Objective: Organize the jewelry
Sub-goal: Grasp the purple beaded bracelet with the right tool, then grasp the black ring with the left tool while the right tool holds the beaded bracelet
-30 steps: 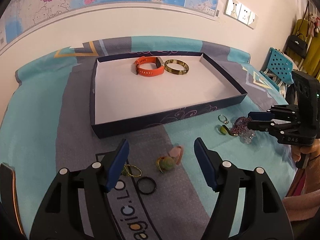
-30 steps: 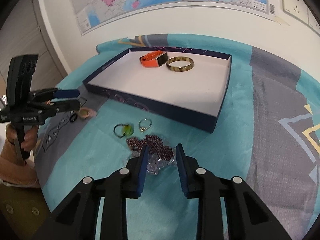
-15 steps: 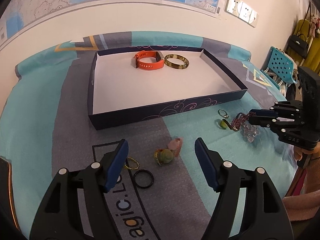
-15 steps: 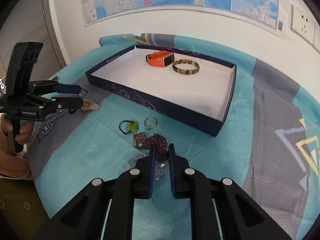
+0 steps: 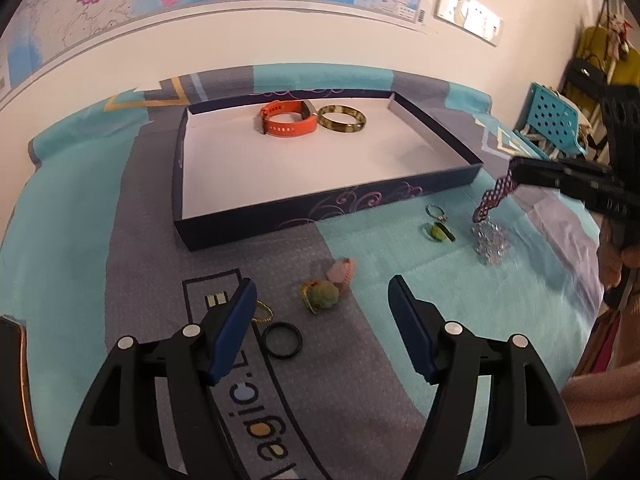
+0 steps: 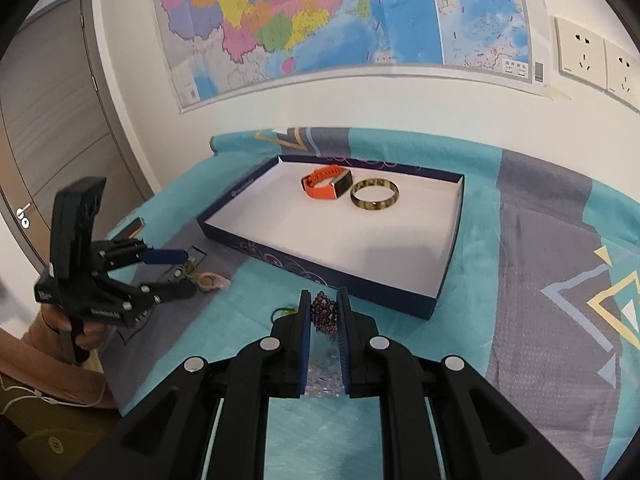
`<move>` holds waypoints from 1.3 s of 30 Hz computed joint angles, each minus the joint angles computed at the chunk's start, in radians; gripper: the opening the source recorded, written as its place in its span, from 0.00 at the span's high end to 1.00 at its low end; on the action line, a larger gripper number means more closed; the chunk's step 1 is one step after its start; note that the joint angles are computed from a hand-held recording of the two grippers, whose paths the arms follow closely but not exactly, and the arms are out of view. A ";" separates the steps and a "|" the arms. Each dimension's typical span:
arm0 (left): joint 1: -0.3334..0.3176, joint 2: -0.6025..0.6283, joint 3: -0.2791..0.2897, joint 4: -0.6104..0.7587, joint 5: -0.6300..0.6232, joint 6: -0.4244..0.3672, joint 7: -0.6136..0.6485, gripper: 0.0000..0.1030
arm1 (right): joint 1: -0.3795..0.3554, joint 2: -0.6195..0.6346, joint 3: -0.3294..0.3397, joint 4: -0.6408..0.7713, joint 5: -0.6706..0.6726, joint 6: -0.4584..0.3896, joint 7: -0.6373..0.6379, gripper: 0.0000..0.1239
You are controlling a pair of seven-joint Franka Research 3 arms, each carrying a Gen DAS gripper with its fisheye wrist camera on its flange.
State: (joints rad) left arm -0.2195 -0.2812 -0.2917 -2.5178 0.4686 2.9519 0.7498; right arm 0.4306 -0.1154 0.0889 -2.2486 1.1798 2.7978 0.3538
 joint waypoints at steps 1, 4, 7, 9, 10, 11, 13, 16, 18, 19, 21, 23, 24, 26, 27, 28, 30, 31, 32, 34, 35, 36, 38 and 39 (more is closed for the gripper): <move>-0.001 -0.001 -0.001 -0.001 0.002 0.000 0.003 0.39 | 0.002 -0.005 -0.002 0.000 0.013 -0.009 -0.011 0.91; -0.009 0.000 0.002 -0.003 0.000 0.001 0.018 0.46 | 0.006 -0.018 -0.006 -0.002 0.043 -0.042 -0.043 0.91; -0.001 0.009 -0.002 0.006 0.013 0.010 0.019 0.50 | 0.008 -0.020 -0.003 -0.002 0.048 -0.058 -0.048 0.91; 0.005 0.018 -0.007 0.014 0.024 0.016 0.018 0.52 | 0.010 -0.017 -0.003 0.000 0.055 -0.078 -0.051 0.91; 0.003 0.026 -0.007 0.022 0.027 0.016 0.024 0.55 | 0.009 -0.015 -0.002 0.001 0.055 -0.088 -0.050 0.91; 0.003 0.035 -0.008 0.031 0.032 0.012 0.029 0.55 | 0.009 -0.010 -0.001 0.003 0.052 -0.098 -0.047 0.91; 0.003 0.050 -0.010 0.046 0.040 0.003 0.030 0.56 | 0.009 -0.010 0.004 -0.003 0.048 -0.103 -0.040 0.91; -0.010 0.069 -0.001 0.060 0.031 -0.001 0.047 0.59 | 0.009 -0.001 0.007 0.000 0.040 -0.118 -0.027 0.91; -0.019 0.074 0.008 0.062 0.017 -0.004 0.060 0.59 | 0.008 0.000 0.007 0.000 0.041 -0.136 -0.028 0.91; -0.026 0.075 0.015 0.061 0.004 -0.003 0.070 0.60 | 0.008 0.000 0.008 0.001 0.044 -0.140 -0.029 0.91; -0.041 0.073 0.030 0.054 -0.029 0.003 0.095 0.60 | 0.006 0.001 0.007 0.002 0.041 -0.154 -0.031 0.91; -0.042 0.069 0.030 0.049 -0.039 0.005 0.103 0.60 | 0.003 0.004 0.007 0.001 0.036 -0.164 -0.026 0.91; -0.039 0.066 0.028 0.046 -0.041 0.003 0.101 0.60 | 0.002 0.004 0.007 0.000 0.036 -0.168 -0.025 0.91; -0.027 0.057 0.018 0.041 -0.032 -0.006 0.083 0.59 | 0.000 0.004 0.008 -0.004 0.032 -0.173 -0.017 0.91; -0.021 0.048 0.014 0.034 -0.027 -0.006 0.073 0.59 | -0.001 0.004 0.008 -0.006 0.033 -0.175 -0.015 0.91; -0.021 0.035 0.017 0.022 -0.030 -0.003 0.070 0.58 | -0.002 0.005 0.008 -0.008 0.031 -0.176 -0.013 0.91; -0.015 0.011 0.016 0.001 -0.031 -0.002 0.057 0.57 | -0.003 0.010 0.008 -0.010 0.027 -0.180 -0.008 0.91; -0.008 -0.005 0.013 -0.011 -0.026 -0.008 0.048 0.57 | -0.004 0.012 0.008 -0.009 0.029 -0.182 -0.007 0.91; -0.004 -0.017 0.009 -0.018 -0.023 -0.015 0.041 0.57 | -0.005 0.016 0.009 -0.009 0.030 -0.184 -0.006 0.91; -0.002 -0.039 0.010 -0.035 -0.024 -0.030 0.034 0.57 | -0.006 0.023 0.010 -0.006 0.034 -0.187 -0.006 0.91; 0.000 -0.048 0.009 -0.040 -0.023 -0.038 0.031 0.56 | -0.006 0.024 0.011 -0.005 0.038 -0.189 -0.008 0.91; 0.003 -0.055 0.006 -0.045 -0.021 -0.047 0.027 0.56 | -0.006 0.026 0.013 -0.005 0.041 -0.187 -0.011 0.91; 0.005 -0.064 0.001 -0.050 -0.017 -0.075 0.020 0.56 | -0.006 0.027 0.016 -0.005 0.042 -0.186 -0.012 0.91; -0.001 -0.066 0.005 -0.052 -0.021 -0.081 0.024 0.56 | -0.005 0.030 0.017 -0.002 0.041 -0.186 -0.012 0.91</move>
